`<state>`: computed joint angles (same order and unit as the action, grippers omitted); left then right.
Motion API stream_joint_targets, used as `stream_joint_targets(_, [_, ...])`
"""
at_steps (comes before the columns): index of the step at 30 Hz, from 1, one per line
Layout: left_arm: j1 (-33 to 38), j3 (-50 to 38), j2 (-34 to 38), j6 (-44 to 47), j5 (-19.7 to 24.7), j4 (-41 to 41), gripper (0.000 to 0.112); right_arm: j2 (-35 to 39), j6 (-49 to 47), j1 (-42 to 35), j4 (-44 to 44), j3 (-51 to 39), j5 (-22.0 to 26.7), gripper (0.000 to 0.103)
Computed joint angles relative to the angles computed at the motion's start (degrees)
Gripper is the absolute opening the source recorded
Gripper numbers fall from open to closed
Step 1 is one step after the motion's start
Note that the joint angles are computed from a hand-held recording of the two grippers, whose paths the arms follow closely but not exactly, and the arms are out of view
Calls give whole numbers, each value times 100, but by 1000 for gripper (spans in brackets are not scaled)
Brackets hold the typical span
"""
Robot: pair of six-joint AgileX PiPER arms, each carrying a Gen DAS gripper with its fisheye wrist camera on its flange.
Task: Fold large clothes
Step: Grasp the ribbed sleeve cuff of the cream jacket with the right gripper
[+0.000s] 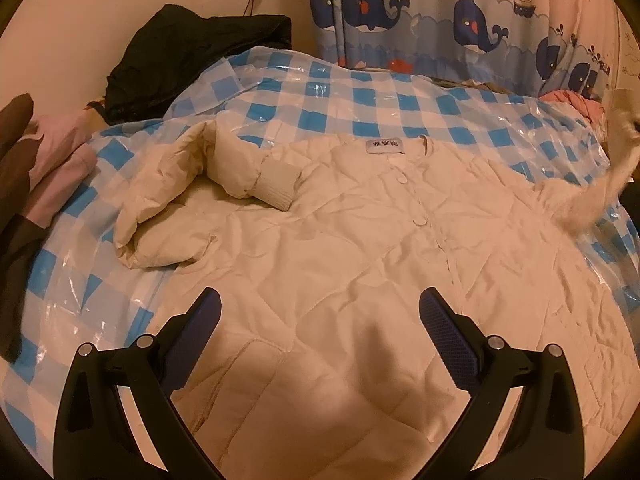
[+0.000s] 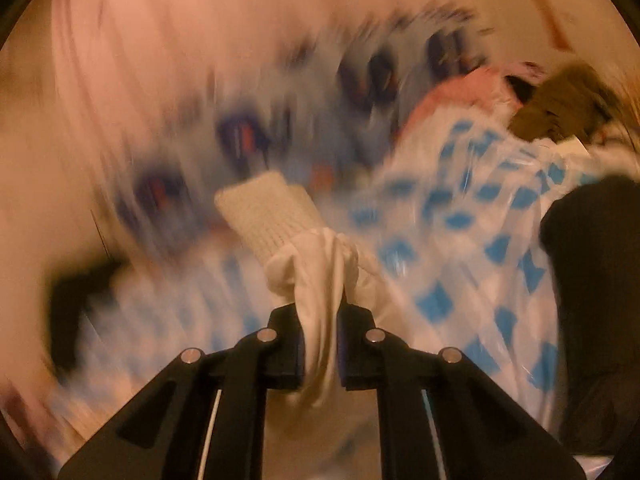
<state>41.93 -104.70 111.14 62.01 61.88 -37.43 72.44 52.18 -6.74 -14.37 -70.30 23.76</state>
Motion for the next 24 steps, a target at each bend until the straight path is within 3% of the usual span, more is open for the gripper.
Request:
stream_joint_targets(2, [-22,35,-8,-20,-1,52,96,-436,37,-527,435,1004,-593,13])
stream_joint_targets(4, [-52,99,-32,10,-50,86,96,-416,-681,-1032,1434,1512,-391,15])
stream_joint_targets(8, [-61,167,-61,55,-95,87,96,-277,-2394,-1801,3725,2321,-130,47])
stream_joint_targets(11, [-68,173,-65,48,-96,98,96,-187,-3401,-1972,4704,2423,-185,67])
stream_joint_targets(13, [-70,175,-58,63,-107,99,96,-57,-3894,-2039,5290,2289,-216,72])
stream_joint_targets(16, [-94,254,-86,88,-172,116,96,51,-3881,-1938,5600,2178,-487,78])
stream_joint_targets(18, [-98,267,-85,93,-174,120,96,140,-3959,-1816,5689,2107,-613,78])
stream_joint_targets(19, [-96,258,-78,91,-168,122,96,134,-4094,-1826,5768,2107,-615,59])
stream_joint_targets(20, [-91,246,-71,88,-158,117,96,117,-4000,-1670,5618,2046,-736,22])
stream_joint_targets(22, [-94,268,-80,99,-186,104,96,-77,-3415,-1217,4666,1985,-1208,16])
stream_joint_targets(24, [-102,295,-83,98,-221,94,96,-169,-2465,-1036,3520,1858,-1218,15])
